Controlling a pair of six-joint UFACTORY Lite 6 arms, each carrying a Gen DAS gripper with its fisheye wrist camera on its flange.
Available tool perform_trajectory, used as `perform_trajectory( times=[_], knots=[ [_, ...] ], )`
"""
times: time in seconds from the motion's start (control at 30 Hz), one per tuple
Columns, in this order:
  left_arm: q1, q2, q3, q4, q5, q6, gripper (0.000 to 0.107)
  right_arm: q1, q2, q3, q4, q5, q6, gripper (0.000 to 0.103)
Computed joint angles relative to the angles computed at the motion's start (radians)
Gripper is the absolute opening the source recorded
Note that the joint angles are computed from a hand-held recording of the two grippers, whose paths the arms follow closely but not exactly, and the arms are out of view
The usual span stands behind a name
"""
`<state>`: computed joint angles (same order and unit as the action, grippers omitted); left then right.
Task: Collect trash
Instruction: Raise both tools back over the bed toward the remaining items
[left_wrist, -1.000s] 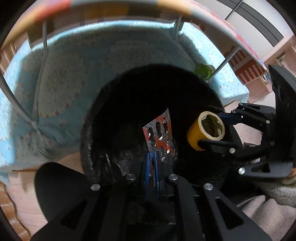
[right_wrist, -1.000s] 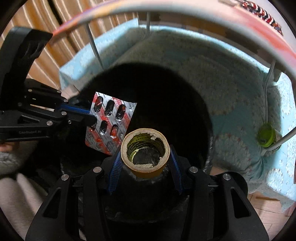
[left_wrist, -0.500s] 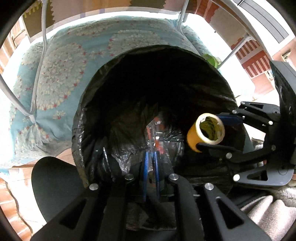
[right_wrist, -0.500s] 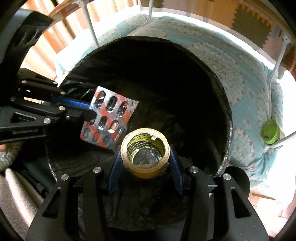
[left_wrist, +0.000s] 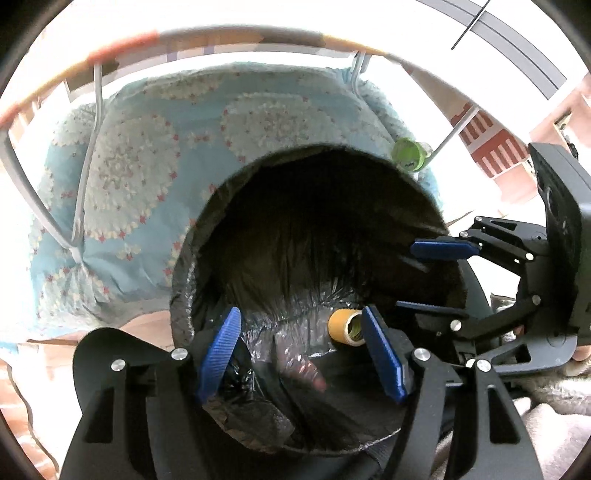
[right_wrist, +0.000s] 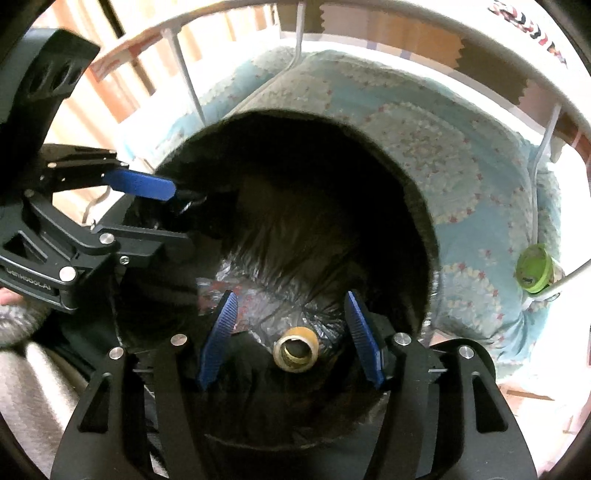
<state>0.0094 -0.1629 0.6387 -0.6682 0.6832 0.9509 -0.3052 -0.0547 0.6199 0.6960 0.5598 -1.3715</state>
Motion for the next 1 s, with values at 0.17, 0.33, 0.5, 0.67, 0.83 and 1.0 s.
perform_trajectory(
  times=[0.17,0.33,0.5,0.67,0.83,1.0],
  knots=[
    [0.029,-0.100,0.040,-0.001,0.083,0.033,0.065,-0.061,-0.093,0.035,0.035,0.095,-0.039,0.060],
    [0.063,-0.186,0.139,-0.041,0.220,0.093,0.065,-0.144,-0.170,0.136,0.109,0.253,-0.079,0.060],
    [0.071,-0.218,0.271,-0.097,0.311,0.120,0.065,-0.196,-0.189,0.244,0.156,0.343,-0.059,0.060],
    [0.071,-0.118,0.434,-0.131,0.301,0.111,0.065,-0.198,-0.144,0.346,0.197,0.340,-0.037,0.060],
    [0.038,0.012,0.603,-0.115,0.245,0.030,0.065,-0.160,-0.066,0.452,0.203,0.284,-0.012,0.060],
    [0.046,0.171,0.761,-0.127,0.247,0.005,0.065,-0.105,0.025,0.583,0.189,0.231,0.037,0.060]
  ],
)
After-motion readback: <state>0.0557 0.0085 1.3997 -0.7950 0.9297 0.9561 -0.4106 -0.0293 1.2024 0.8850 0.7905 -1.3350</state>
